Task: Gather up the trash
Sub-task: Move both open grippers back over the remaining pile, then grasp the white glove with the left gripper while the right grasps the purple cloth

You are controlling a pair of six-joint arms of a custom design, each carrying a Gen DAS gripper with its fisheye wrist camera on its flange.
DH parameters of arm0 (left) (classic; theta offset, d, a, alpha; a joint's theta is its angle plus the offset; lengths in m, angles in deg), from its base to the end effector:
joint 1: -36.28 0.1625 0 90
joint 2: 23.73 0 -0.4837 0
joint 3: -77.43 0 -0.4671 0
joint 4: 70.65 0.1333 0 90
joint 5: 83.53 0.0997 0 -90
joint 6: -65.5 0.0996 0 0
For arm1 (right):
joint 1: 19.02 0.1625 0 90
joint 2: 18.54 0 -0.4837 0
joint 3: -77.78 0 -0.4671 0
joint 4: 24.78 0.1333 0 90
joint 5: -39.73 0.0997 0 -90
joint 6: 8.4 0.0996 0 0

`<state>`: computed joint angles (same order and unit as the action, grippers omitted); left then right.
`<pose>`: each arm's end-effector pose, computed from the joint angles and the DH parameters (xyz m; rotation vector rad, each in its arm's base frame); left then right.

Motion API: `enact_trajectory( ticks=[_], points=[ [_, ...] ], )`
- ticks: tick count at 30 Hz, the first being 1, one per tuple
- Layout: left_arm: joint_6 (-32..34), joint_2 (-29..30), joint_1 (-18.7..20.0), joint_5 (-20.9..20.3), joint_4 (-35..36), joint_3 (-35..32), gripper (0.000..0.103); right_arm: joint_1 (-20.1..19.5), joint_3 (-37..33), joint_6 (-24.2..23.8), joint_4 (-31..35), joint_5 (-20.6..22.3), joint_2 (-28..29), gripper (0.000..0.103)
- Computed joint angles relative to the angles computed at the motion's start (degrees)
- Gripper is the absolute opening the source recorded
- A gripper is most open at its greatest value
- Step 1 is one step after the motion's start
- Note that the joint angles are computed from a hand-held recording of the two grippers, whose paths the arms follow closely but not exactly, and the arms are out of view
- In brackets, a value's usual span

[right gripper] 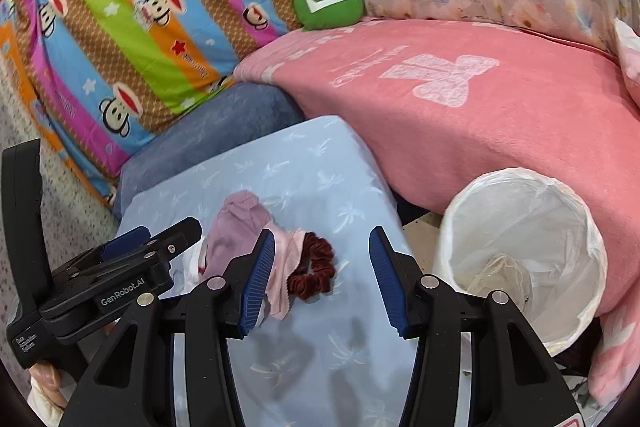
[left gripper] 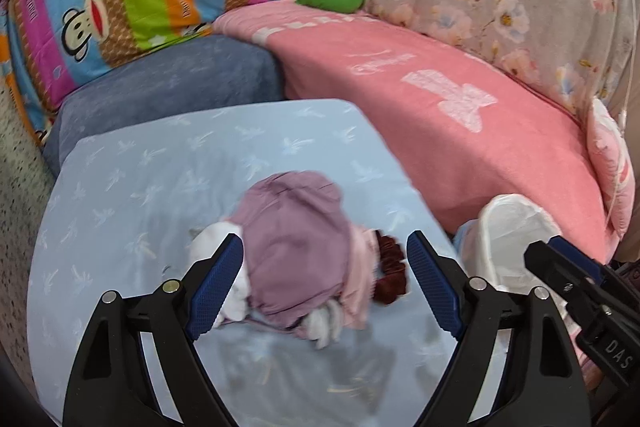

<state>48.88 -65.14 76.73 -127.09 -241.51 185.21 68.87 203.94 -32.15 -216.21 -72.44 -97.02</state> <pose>-0.3717 -0.5870 0.0130 0.5695 2.4009 -0.8394 0.0756 -0.5476 0.3169 0.2132 -2.3653 1.0637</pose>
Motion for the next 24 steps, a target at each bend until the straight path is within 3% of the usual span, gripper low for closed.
enact_trajectory(
  ticks=[9, 24],
  points=[
    [-4.3, -1.9, 3.0, 1.6, 3.4, 1.7, 0.080, 1.5, -2.2, -0.3, 1.6, -1.4, 5.7, 0.049],
    [-10.8, -3.6, 7.9, -2.5, 7.0, 3.2, 0.080, 2.3, -5.3, 0.5, 3.9, -2.4, 11.9, 0.049]
  ],
)
